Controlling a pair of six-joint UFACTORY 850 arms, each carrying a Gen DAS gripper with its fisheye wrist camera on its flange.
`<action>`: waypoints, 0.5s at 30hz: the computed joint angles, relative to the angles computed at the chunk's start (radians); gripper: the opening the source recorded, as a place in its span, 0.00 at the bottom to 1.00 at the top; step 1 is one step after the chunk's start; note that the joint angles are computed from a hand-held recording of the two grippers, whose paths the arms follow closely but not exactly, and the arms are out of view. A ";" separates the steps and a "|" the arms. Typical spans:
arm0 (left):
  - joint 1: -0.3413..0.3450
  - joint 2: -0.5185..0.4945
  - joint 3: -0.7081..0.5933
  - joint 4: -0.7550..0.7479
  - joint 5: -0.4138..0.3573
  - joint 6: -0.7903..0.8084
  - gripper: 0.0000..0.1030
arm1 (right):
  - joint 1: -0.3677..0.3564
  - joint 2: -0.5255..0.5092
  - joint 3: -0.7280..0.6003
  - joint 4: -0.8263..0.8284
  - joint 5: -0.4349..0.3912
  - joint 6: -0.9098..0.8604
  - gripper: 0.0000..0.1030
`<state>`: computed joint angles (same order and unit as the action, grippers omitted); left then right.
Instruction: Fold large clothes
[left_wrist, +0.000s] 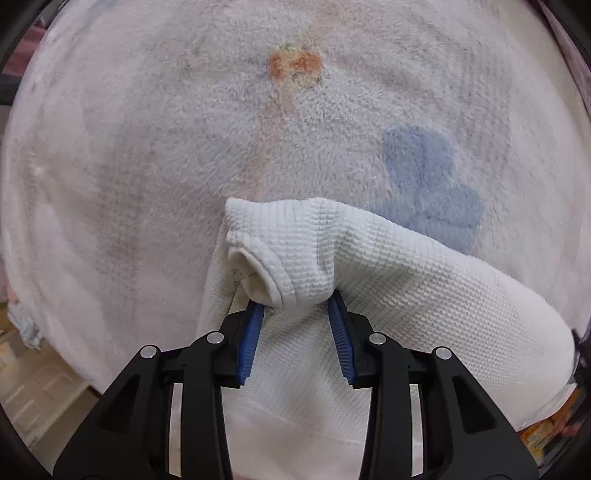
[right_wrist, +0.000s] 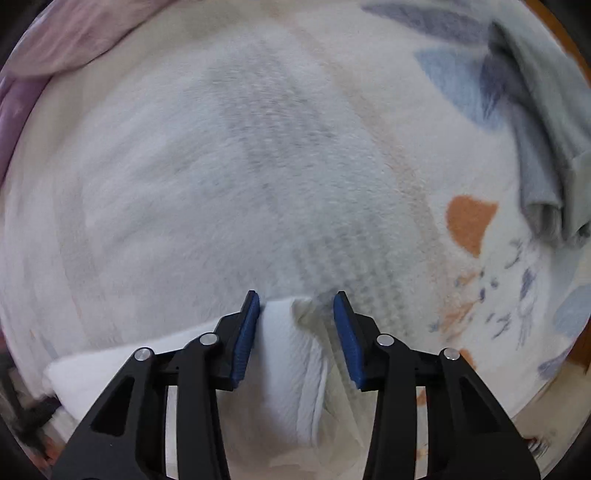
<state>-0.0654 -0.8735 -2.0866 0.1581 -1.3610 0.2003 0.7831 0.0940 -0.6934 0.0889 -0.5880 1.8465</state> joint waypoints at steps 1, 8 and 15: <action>-0.007 0.022 0.012 0.021 0.022 0.014 0.37 | 0.000 0.028 0.011 0.007 0.010 0.029 0.40; -0.022 0.254 0.188 -0.139 0.154 0.221 0.32 | 0.176 -0.005 -0.235 -0.464 -0.117 0.289 0.40; -0.106 0.296 0.354 -0.299 0.141 0.283 0.17 | 0.096 -0.330 -0.445 -0.253 0.307 -0.089 0.33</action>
<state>-0.1710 -0.5776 -1.7322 -0.1413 -1.2200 0.4834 0.8795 -0.2360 -1.1382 -0.1639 -0.2810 1.7578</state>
